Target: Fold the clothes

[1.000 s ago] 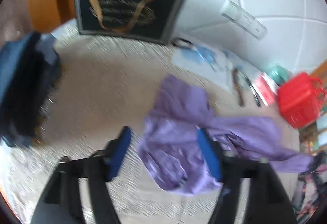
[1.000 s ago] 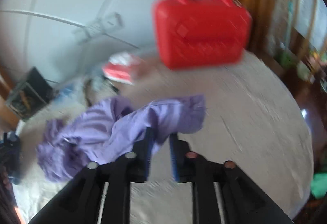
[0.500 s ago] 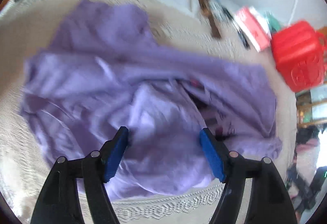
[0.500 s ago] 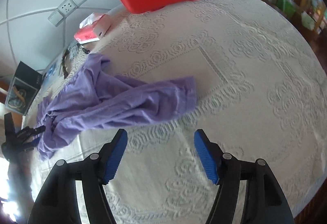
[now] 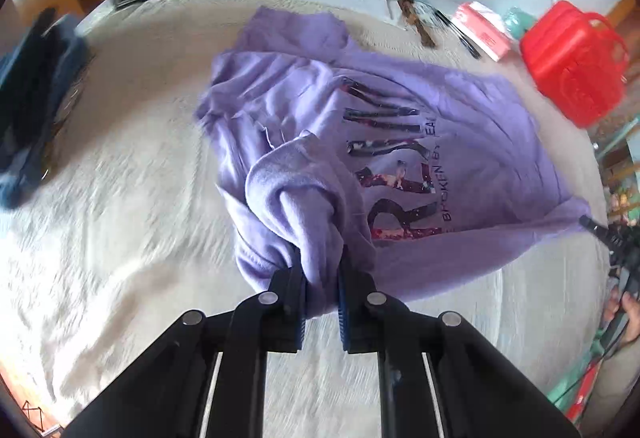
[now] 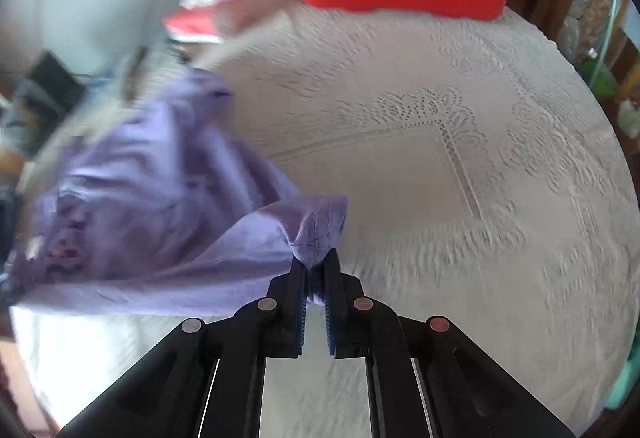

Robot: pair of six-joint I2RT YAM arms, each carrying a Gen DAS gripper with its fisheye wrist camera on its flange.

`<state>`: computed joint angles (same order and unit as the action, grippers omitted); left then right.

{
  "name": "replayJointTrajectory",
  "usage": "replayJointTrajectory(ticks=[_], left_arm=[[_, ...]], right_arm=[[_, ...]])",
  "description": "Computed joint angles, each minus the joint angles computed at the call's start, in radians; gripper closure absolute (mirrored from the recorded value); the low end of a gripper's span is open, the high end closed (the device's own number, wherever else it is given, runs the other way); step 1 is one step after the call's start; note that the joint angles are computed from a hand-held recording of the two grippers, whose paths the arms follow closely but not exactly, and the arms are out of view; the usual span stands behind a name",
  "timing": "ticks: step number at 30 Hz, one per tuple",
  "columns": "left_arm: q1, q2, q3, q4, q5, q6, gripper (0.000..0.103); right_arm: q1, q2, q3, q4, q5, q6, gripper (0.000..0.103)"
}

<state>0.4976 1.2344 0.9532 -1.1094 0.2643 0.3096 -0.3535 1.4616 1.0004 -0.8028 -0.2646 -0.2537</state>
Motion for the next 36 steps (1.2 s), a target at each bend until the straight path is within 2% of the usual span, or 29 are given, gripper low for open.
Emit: replayJointTrajectory(ticks=[3,5,9,10,12,13,15,17,20,25,27,32,34,36], left_arm=[[0.14,-0.095,-0.07,-0.093,-0.016,0.19,0.091],[0.219,-0.121,-0.135,-0.121,-0.048,0.302,0.091],[0.386,-0.124,-0.251,-0.125,-0.109,0.509,0.083],[0.418,-0.12,-0.242,-0.134,-0.109,0.534,0.078],[0.483,-0.113,-0.203,-0.167,-0.096,0.574,0.072],[0.514,-0.109,-0.182,-0.183,-0.089,0.593,0.069],[0.565,-0.091,-0.083,-0.245,-0.034,0.613,0.064],[0.575,-0.074,0.028,-0.272,0.023,0.584,0.046],[0.55,-0.028,0.161,-0.241,0.072,0.471,0.031],[0.366,0.066,0.218,-0.106,0.022,0.189,0.03],[0.278,0.12,0.195,-0.024,-0.022,0.076,0.03],[0.123,0.262,0.127,0.187,-0.131,-0.08,0.03],[0.082,0.326,0.13,0.254,-0.168,-0.106,0.03],[0.055,0.39,0.143,0.3,-0.19,-0.118,0.03]], right_arm=[[-0.151,-0.163,-0.035,-0.186,-0.093,-0.155,0.095],[-0.241,-0.232,-0.07,-0.304,-0.098,-0.258,0.095],[-0.332,-0.396,-0.236,-0.409,0.058,-0.4,0.095],[-0.348,-0.412,-0.263,-0.416,0.085,-0.42,0.095],[-0.375,-0.458,-0.302,-0.406,0.145,-0.431,0.081],[-0.389,-0.482,-0.321,-0.401,0.174,-0.437,0.078],[-0.419,-0.473,-0.283,-0.418,0.14,-0.45,0.074],[-0.425,-0.454,-0.234,-0.428,0.101,-0.442,0.074],[-0.349,-0.39,-0.121,-0.41,0.03,-0.356,0.066],[-0.218,-0.204,0.042,-0.331,-0.082,-0.254,0.049],[-0.127,-0.099,0.092,-0.264,-0.088,-0.176,0.037],[0.056,0.14,0.212,-0.152,-0.093,0.002,0.038],[0.141,0.221,0.252,-0.104,-0.052,0.061,0.054],[0.212,0.262,0.269,-0.043,0.005,0.127,0.057]])
